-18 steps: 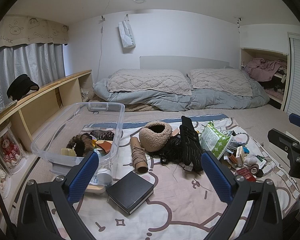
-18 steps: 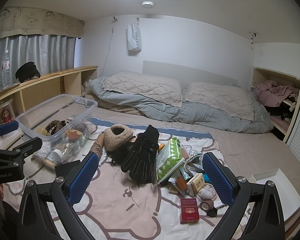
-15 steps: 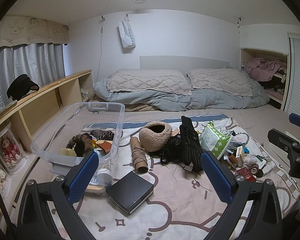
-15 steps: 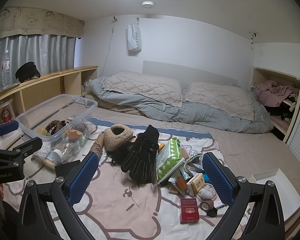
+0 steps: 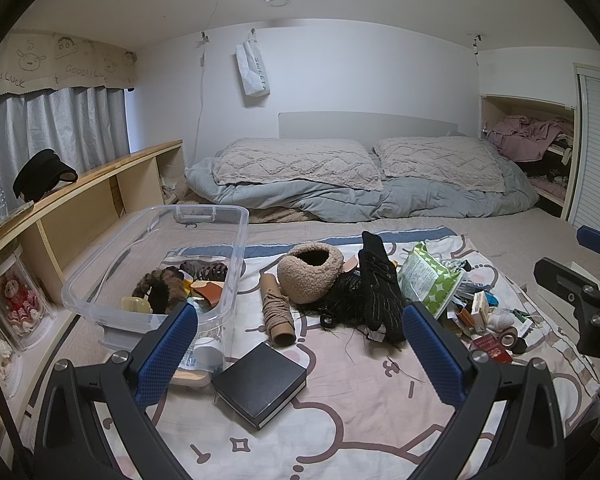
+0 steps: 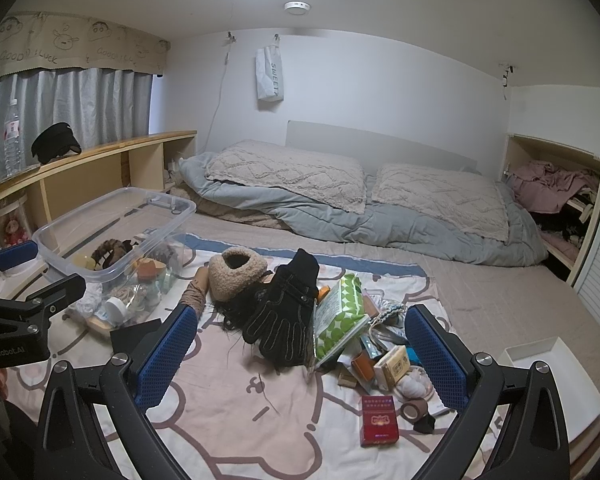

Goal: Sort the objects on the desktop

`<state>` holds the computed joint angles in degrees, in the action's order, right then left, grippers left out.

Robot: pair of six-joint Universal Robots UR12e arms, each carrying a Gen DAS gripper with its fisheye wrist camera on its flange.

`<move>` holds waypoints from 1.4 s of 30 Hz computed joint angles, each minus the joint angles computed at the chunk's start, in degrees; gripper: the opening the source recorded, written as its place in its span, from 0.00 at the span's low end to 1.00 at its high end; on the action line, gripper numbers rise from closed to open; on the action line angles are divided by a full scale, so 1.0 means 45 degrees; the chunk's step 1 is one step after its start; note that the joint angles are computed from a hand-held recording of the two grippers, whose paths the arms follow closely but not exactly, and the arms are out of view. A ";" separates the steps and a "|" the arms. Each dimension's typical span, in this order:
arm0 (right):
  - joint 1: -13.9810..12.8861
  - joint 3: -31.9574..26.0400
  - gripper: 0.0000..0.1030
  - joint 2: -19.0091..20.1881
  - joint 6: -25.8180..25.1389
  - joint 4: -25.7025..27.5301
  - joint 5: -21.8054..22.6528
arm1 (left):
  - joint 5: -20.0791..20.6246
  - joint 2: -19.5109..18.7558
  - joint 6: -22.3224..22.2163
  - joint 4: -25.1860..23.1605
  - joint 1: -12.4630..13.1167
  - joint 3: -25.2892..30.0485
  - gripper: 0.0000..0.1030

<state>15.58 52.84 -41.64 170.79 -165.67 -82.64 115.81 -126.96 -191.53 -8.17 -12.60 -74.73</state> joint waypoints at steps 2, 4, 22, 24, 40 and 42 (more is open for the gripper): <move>-0.0001 -0.0010 1.00 0.0008 -0.0006 -0.0002 -0.0001 | 0.0000 0.0000 0.0000 0.0000 0.0000 0.0000 1.00; -0.0002 -0.0021 1.00 0.0017 -0.0012 0.0005 -0.0004 | 0.0000 0.0000 0.0000 0.0000 0.0000 0.0000 1.00; -0.0028 0.0006 1.00 0.0029 0.0140 -0.0040 -0.0038 | -0.0013 -0.0004 -0.0028 0.0018 -0.0003 0.0002 1.00; -0.0081 0.0096 1.00 -0.0025 0.0201 -0.0112 -0.0003 | -0.0033 0.0019 -0.0026 0.0063 0.0016 -0.0053 1.00; -0.0417 0.0031 1.00 -0.0020 0.1412 -0.0476 -0.0104 | 0.0453 -0.0229 0.0096 0.0566 -0.0055 0.0387 1.00; -0.0451 0.0025 1.00 0.0004 0.1346 -0.0622 -0.0404 | 0.0623 -0.0217 0.0105 0.0713 -0.0053 0.0371 1.00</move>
